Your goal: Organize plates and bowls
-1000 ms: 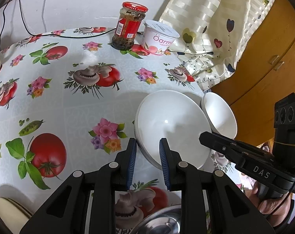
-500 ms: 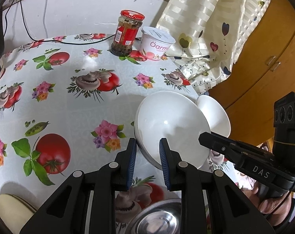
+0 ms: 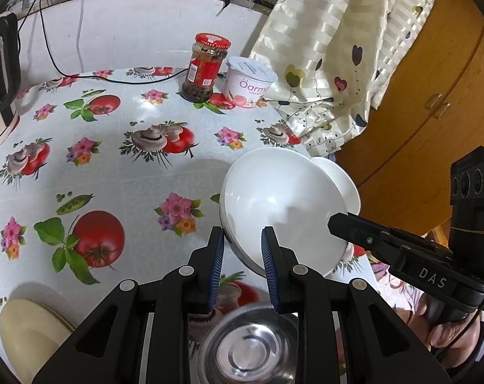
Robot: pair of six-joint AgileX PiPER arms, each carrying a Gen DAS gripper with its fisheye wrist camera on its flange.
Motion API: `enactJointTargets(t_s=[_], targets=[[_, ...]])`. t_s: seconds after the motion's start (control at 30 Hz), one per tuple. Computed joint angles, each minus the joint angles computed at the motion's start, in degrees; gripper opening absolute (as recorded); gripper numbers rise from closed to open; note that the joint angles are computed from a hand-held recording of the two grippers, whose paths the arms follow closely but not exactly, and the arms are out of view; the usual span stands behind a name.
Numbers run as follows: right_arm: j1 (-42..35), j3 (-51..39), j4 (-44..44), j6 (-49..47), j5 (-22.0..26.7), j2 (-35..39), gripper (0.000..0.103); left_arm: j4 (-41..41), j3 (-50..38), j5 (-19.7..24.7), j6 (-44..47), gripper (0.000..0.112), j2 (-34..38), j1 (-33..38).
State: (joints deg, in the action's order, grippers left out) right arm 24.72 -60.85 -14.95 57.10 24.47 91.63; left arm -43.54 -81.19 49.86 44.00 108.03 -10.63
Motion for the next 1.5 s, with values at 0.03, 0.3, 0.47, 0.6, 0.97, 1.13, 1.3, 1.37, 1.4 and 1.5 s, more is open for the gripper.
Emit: enactJointTargets(t_s=[0.03,0.3,0.47,0.6,0.97,1.13,1.3,1.37,1.4,1.5], targets=[[0.3,0.0,-0.4,0.6,0.3,-0.3,0.017,-0.2,0.6,0.1,0.4,0.025,-0.7,0.3],[4.8,0.3,-5.6,7.4,3.3,-3.4,0.017,-1.2,5.1,1.3,2.8,0.025,-5.7,2.3],[7.8,0.8,-8.2,11.3,5.1,-4.9,0.017,-1.5,8.2,2.2,3.9,0.025,-8.4,3.7],[9.6,1.5,-8.6,13.1,5.8,-6.0,0.017,-1.8,10.8,2.9,5.2,0.025,-10.6,5.0],[14.7,3.5,-9.3,17.6,7.1,-7.2,0.017,-1.5,17.0,3.9,7.3,0.025,-14.3,7.6],[15.8,4.9,-8.4,18.6,6.5,-7.4,0.017,-1.0,19.0,4.1,7.9,0.025,-15.2,8.0],[16.4,6.3,-7.1,18.8,5.8,-7.4,0.017,-0.2,20.5,4.3,7.7,0.025,-15.6,8.3],[16.6,6.6,-6.7,18.8,5.7,-7.4,0.017,0.1,21.0,4.3,7.9,0.025,-15.7,8.4],[16.7,6.9,-6.4,18.7,5.5,-7.4,0.017,0.2,21.3,4.3,7.9,0.025,-15.8,8.4],[16.7,7.4,-5.4,18.1,4.9,-7.1,0.017,0.8,21.9,4.1,7.7,0.025,-15.6,8.5]])
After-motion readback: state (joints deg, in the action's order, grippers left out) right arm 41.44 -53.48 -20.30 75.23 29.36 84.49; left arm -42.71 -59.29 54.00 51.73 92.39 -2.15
